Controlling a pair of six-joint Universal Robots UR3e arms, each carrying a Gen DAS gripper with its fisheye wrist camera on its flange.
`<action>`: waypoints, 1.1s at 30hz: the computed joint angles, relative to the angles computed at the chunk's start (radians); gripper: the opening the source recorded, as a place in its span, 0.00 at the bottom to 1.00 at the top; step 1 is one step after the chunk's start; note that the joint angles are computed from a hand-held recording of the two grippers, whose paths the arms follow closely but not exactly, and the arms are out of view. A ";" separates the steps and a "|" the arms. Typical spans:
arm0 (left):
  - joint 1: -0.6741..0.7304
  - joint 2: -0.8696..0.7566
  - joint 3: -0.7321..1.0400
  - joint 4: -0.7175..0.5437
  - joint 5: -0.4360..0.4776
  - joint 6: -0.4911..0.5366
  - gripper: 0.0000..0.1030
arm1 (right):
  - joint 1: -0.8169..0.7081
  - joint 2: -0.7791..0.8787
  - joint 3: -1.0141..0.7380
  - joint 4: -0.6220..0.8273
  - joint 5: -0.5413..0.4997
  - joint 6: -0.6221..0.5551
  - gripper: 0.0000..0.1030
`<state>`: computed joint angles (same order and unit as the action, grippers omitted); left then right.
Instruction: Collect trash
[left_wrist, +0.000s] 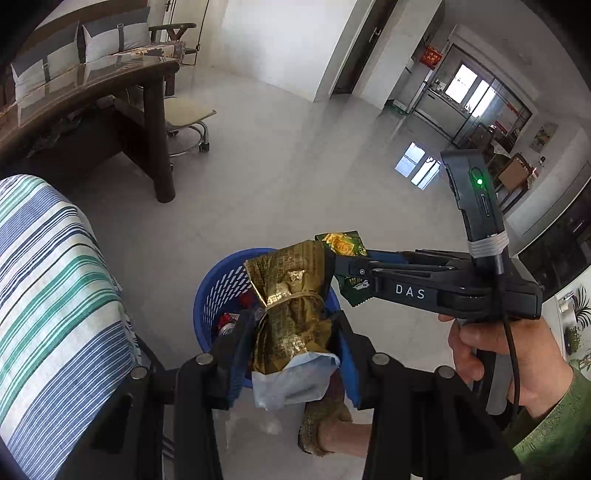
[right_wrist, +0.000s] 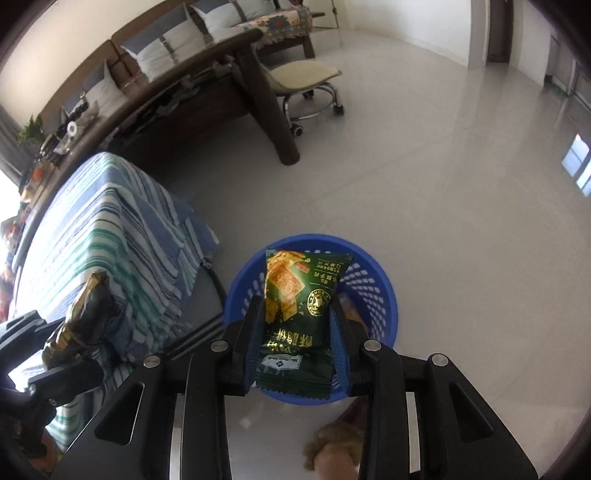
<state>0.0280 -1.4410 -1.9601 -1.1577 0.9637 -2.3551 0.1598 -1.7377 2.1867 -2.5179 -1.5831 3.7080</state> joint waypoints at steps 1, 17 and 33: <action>-0.034 -0.032 -0.011 0.069 0.013 -0.038 0.42 | -0.021 -0.003 0.029 -0.023 0.007 -0.012 0.34; -0.027 0.144 -0.217 0.382 -0.031 -0.159 0.84 | -0.005 -0.302 0.166 0.085 -0.132 0.135 1.00; 0.489 0.908 -0.119 -0.695 -0.105 0.336 1.00 | 0.715 -0.117 -0.279 0.624 -0.526 0.728 1.00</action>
<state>0.5170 -0.5330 -2.0786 -1.8527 0.8585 -2.0194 0.8752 -1.8546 1.9077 -1.8936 -2.1094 4.4359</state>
